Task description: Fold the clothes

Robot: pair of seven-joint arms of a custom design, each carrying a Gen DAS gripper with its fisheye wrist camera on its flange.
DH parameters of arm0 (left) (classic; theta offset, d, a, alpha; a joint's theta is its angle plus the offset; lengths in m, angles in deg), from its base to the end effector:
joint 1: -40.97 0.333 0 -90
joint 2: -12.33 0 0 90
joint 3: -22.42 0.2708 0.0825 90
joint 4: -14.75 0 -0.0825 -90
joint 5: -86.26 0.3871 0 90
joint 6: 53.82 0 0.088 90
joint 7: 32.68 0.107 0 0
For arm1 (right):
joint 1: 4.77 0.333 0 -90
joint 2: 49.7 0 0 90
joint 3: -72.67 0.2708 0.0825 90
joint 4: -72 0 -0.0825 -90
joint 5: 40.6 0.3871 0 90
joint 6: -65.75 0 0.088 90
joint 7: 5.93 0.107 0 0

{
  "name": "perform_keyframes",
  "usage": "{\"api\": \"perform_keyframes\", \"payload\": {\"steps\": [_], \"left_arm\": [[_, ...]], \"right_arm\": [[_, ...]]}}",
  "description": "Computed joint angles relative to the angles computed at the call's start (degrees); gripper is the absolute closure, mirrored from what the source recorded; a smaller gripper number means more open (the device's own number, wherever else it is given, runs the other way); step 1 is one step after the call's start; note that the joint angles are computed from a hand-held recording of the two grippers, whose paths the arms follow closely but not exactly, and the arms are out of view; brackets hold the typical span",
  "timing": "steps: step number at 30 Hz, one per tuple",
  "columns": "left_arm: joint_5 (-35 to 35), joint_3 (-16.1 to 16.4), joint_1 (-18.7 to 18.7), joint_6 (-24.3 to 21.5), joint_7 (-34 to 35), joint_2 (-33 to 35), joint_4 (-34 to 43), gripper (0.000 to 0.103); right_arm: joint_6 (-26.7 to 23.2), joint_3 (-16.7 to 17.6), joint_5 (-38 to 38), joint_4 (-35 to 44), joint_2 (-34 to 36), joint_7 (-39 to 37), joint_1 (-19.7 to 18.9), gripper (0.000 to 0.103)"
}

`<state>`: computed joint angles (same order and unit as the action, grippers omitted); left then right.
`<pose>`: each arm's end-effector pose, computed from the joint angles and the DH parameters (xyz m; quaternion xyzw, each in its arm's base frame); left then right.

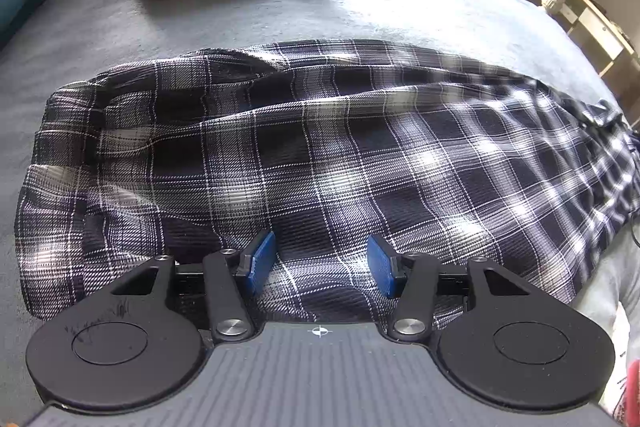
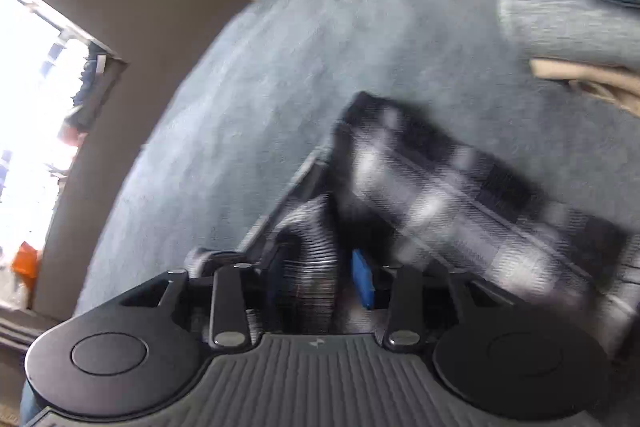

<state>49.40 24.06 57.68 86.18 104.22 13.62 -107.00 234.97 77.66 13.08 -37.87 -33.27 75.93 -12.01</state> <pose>0.5447 0.1798 0.3835 -0.6596 0.6996 -0.2609 0.0861 0.6349 -0.0816 0.3658 -0.3543 0.8412 -0.0873 0.3991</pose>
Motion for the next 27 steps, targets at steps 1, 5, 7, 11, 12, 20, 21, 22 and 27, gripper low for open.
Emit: {"api": "perform_keyframes", "payload": {"steps": [1, 5, 7, 11, 12, 20, 21, 22, 27], "left_arm": [[-0.1, 0.0, 0.0, 0.0, 0.1, 0.0, 0.0, 0.052], [-0.3, 0.2, 0.4, -1.4, 0.2, 0.7, 1.0, 0.052], [-0.9, 0.3, 0.8, -2.2, 0.5, 1.0, 1.5, 0.052], [-2.1, 0.4, 1.6, -3.4, 1.8, 1.4, 2.1, 0.052], [-2.3, 0.4, 1.7, -3.6, 2.0, 1.4, 2.2, 0.052], [-2.6, 0.3, 2.1, -3.7, 2.3, 1.7, 2.6, 0.052], [-2.6, 0.2, 2.1, -3.7, 2.3, 1.8, 2.6, 0.052], [-2.6, 0.2, 2.1, -3.6, 2.3, 1.8, 2.6, 0.052], [-2.2, 0.0, 1.9, -2.9, 1.6, 1.6, 2.2, 0.052]], "right_arm": [[1.1, 0.4, 0.4, -0.3, -0.4, -1.3, 0.1, 0.100], [4.7, -3.2, -7.6, -3.9, -4.8, 8.0, 3.6, 0.101], [4.0, -7.4, -17.8, -6.0, -7.8, 18.6, 6.4, 0.101], [-3.5, -11.8, -35.3, -6.1, -12.5, 36.5, 7.1, 0.100], [-5.9, -12.0, -38.0, -5.8, -13.4, 39.9, 6.6, 0.101], [-12.1, -11.3, -45.4, -8.7, -18.1, 56.4, 3.8, 0.100], [-12.6, -11.3, -45.8, -8.9, -17.8, 57.8, 3.5, 0.100], [-12.7, -11.3, -45.7, -9.0, -17.2, 59.3, 3.3, 0.100], [-12.8, -12.1, -42.6, -8.4, -12.1, 59.4, 2.1, 0.089]]}}
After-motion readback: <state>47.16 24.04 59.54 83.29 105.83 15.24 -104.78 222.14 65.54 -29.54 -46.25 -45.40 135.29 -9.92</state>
